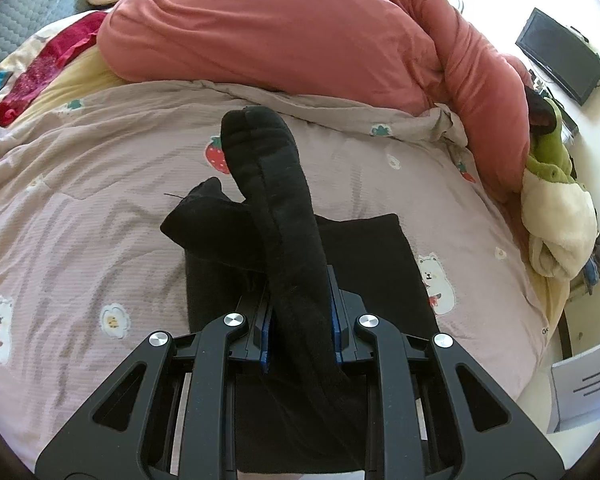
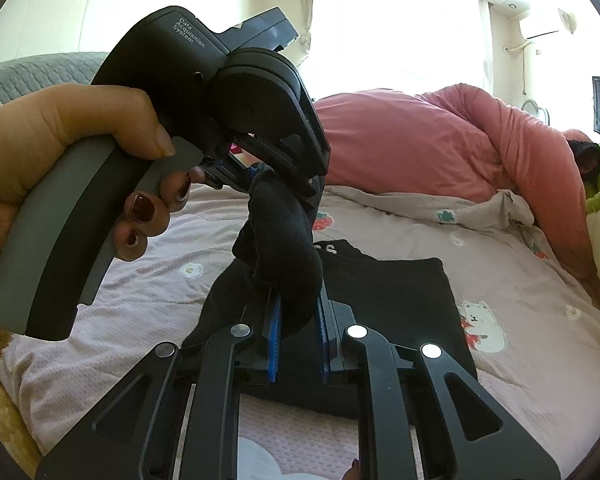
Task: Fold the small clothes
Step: 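Lift the side edge with both tools and fold it over the shirt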
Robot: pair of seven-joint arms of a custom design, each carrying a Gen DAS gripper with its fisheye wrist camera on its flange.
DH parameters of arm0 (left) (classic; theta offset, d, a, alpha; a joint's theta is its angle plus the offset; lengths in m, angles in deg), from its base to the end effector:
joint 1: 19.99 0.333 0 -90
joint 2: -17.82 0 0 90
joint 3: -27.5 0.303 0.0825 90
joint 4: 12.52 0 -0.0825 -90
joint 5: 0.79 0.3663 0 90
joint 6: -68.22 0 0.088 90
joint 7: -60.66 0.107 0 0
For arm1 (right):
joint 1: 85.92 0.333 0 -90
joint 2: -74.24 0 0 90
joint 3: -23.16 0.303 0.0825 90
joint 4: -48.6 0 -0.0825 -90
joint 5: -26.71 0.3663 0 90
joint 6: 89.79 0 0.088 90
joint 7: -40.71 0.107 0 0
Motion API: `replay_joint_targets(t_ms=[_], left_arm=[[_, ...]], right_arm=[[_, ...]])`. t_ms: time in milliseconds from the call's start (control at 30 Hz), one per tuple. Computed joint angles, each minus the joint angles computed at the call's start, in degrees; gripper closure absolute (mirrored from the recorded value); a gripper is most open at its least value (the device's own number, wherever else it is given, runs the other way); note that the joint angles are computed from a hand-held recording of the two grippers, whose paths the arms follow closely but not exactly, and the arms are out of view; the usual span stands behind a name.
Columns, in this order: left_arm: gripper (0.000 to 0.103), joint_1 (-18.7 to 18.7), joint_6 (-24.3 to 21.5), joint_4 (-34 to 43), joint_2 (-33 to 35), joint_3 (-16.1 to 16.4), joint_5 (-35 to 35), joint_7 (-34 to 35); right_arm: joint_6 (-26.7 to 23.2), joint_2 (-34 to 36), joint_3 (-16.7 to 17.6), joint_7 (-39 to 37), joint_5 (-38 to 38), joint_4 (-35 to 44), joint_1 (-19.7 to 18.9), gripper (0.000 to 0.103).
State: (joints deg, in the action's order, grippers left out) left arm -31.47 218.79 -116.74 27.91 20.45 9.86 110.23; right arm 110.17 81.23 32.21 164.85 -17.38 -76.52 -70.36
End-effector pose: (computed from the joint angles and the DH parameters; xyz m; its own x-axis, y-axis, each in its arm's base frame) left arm 0.6031 -0.2016 0.5075 0.1694 -0.9491 0.2654 -0.7904 -0.2917 -0.5387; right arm 0.4717 0.3040 0.4579 0.6489 -0.7609 -0.0003 -0.3368 -0.2869 -0.8968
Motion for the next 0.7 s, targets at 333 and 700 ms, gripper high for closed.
replay_joint_targets(t_ms=[333, 700], left_arm=[[0.090, -1.60, -1.94, 4.46, 3.42, -0.01, -0.03, 0.19], [0.089, -3.56, -4.77, 9.58, 7.12, 0.38, 0.05, 0.80]], right_arm=[[0.24, -0.16, -0.57, 1.06, -0.48, -0.89, -1.16, 0.089], [0.38, -0.60, -1.19, 1.47, 0.22, -2.13, -1.83, 0.089]])
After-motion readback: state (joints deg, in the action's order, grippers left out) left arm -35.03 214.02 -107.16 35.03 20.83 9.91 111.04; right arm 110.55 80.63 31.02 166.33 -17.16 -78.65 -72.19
